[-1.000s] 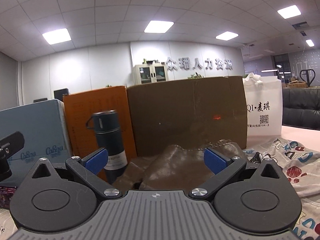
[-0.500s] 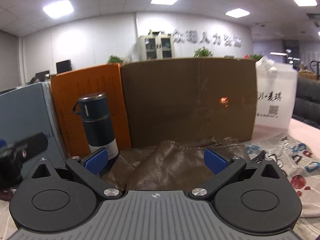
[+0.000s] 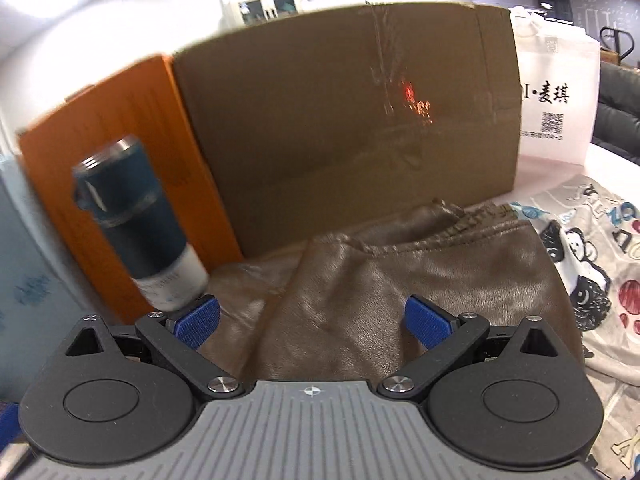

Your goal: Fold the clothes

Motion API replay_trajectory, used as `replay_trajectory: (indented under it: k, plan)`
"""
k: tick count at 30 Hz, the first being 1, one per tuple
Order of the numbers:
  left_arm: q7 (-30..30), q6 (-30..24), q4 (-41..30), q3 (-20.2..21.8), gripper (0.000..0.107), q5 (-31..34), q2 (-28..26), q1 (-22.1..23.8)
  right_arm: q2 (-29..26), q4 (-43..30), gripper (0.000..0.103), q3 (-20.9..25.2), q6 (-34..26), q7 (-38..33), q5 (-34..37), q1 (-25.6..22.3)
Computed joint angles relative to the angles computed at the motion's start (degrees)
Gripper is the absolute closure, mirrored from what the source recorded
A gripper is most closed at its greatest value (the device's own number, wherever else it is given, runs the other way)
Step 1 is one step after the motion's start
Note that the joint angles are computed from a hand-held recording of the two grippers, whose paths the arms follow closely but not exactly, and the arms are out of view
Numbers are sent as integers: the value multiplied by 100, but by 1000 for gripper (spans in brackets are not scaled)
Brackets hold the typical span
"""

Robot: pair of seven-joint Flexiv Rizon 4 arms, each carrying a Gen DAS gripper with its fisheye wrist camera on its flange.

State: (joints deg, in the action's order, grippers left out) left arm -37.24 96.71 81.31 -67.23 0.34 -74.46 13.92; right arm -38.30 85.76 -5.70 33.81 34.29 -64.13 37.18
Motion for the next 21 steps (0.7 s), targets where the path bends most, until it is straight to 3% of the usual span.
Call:
replay_trajectory:
  k: [2,4,6,8,10,14,17,19,21]
  plan:
    - [5,-23,-104,28,4,-25,5,-101,-80,-73,7,-1,-190,-106,87,38]
    - [-16,-76,-290,100,4,-118,37,-282,-83,-60,29,-16,-429,-112,123,111]
    - [-37,-93,-352,133,4,-197,76,-376,37,164,42,-21,-298,87,-71,99]
    - [-45,-134,-506,171,4,-286,69,-516,170,372,68,19,-241,243,-194,69]
    - [-11,-265,-589,145,4,-364,55,-565,319,604,78,77,-130,427,-340,8]
    - [178,-756,-759,26,4,-759,33,-610,562,994,84,194,110,686,-706,-125]
    - [288,-1785,-973,-167,4,-1292,-14,-523,693,1234,85,278,198,834,-951,-198]
    - [267,-2553,-1263,-78,4,-1653,15,-579,832,1467,85,348,289,1093,-1182,-240]
    - [229,-2966,-1554,78,4,-1916,36,-719,1008,1759,86,426,386,1441,-1475,-306]
